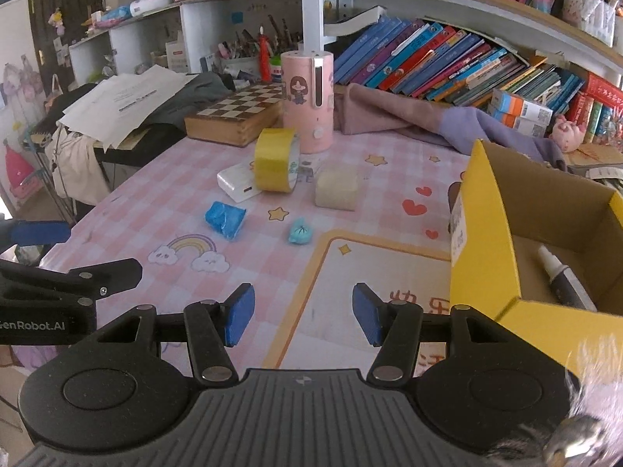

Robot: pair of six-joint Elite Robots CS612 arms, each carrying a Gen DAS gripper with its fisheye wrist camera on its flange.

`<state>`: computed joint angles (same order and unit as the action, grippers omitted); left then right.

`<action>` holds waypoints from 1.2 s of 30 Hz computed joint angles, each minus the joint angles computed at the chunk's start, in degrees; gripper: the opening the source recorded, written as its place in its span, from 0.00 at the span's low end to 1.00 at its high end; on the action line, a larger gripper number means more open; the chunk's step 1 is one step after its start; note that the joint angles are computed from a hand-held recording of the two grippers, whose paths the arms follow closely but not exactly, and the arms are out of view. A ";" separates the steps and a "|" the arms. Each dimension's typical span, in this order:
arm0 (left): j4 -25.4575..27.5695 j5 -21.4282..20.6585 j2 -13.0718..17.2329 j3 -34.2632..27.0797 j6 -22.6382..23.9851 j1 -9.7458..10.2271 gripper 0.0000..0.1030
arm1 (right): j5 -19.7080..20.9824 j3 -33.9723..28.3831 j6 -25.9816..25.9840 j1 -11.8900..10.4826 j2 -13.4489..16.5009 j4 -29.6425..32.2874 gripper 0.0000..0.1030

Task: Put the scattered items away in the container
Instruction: 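Grasp the blue wrapper with the left tool while the right tool grasps the teal eraser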

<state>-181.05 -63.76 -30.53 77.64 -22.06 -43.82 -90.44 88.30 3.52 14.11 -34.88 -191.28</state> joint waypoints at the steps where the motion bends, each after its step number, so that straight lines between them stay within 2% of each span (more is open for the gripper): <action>1: 0.62 -0.17 0.20 -0.48 -0.07 0.13 0.93 | 0.19 -0.60 -0.14 -0.07 0.27 0.64 0.52; 11: 4.74 0.45 2.78 -5.79 1.71 1.47 0.93 | 0.45 -6.67 -0.17 -0.54 3.08 5.55 0.52; 23: 9.06 -0.79 5.37 -11.08 0.52 2.98 0.93 | 2.81 -15.36 -2.19 -0.68 7.17 12.87 0.52; 28: 9.96 -1.29 7.09 -13.89 2.96 3.36 0.93 | 4.10 -18.68 -1.85 -0.99 8.89 15.34 0.48; 36: 13.74 -2.98 9.06 -17.88 3.41 4.05 0.92 | 5.95 -23.36 -1.58 -1.39 11.20 19.99 0.44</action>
